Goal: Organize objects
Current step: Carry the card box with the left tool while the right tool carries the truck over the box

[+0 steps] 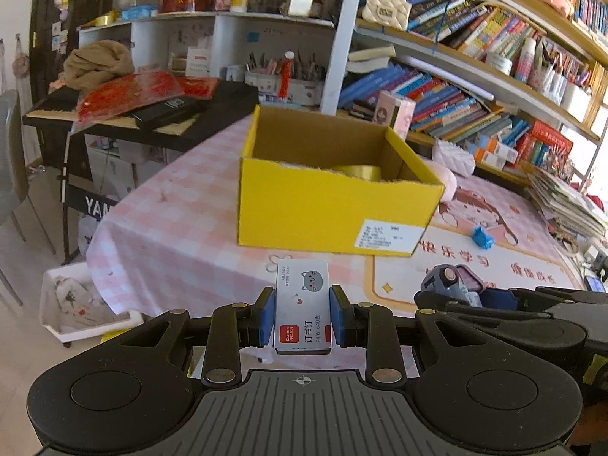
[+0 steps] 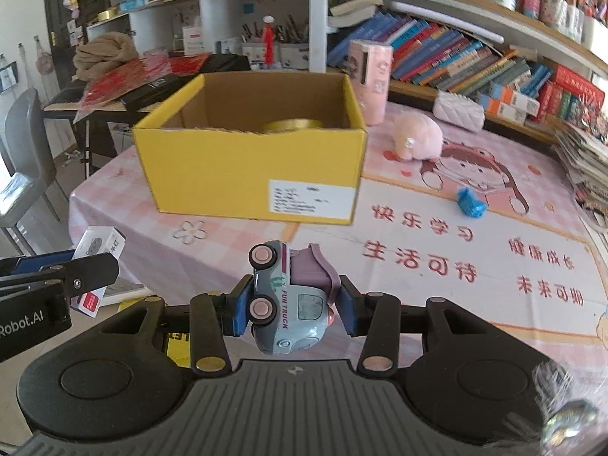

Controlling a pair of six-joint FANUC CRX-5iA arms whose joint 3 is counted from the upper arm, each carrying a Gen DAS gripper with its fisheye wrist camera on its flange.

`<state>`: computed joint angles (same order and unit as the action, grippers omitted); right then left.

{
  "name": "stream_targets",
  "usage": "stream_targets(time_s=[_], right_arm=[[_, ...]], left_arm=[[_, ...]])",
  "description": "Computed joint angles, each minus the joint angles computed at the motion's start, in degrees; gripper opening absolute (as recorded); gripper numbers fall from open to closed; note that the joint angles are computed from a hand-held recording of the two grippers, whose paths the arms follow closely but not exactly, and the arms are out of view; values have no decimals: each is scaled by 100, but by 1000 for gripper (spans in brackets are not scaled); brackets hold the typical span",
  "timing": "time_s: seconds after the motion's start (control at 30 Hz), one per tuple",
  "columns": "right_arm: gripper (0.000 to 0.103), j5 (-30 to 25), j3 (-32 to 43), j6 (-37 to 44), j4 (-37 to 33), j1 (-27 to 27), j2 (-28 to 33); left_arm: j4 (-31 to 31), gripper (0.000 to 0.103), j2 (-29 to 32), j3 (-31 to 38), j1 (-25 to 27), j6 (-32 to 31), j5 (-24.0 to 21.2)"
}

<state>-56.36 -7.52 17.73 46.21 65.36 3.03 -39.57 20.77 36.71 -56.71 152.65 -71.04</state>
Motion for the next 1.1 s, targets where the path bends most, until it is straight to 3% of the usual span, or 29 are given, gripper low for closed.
stream_targets(time_s=[0.33,0.53,0.8,1.1], right_arm=[[43,105,150,-75,523,-77,150],[43,593,297,-192,1120,-463,283],[43,1212,1023,261,1139,-1093,819],[43,1726,2037,1615,281,-1632,1492]], left_arm=[[-393,28,-48,113,35,-36,170],[-525,28,172,537,213,-215,334],[-388,28,861,1559,586,-746,244],[-43,28,2020,3322,885,-1532,-342]])
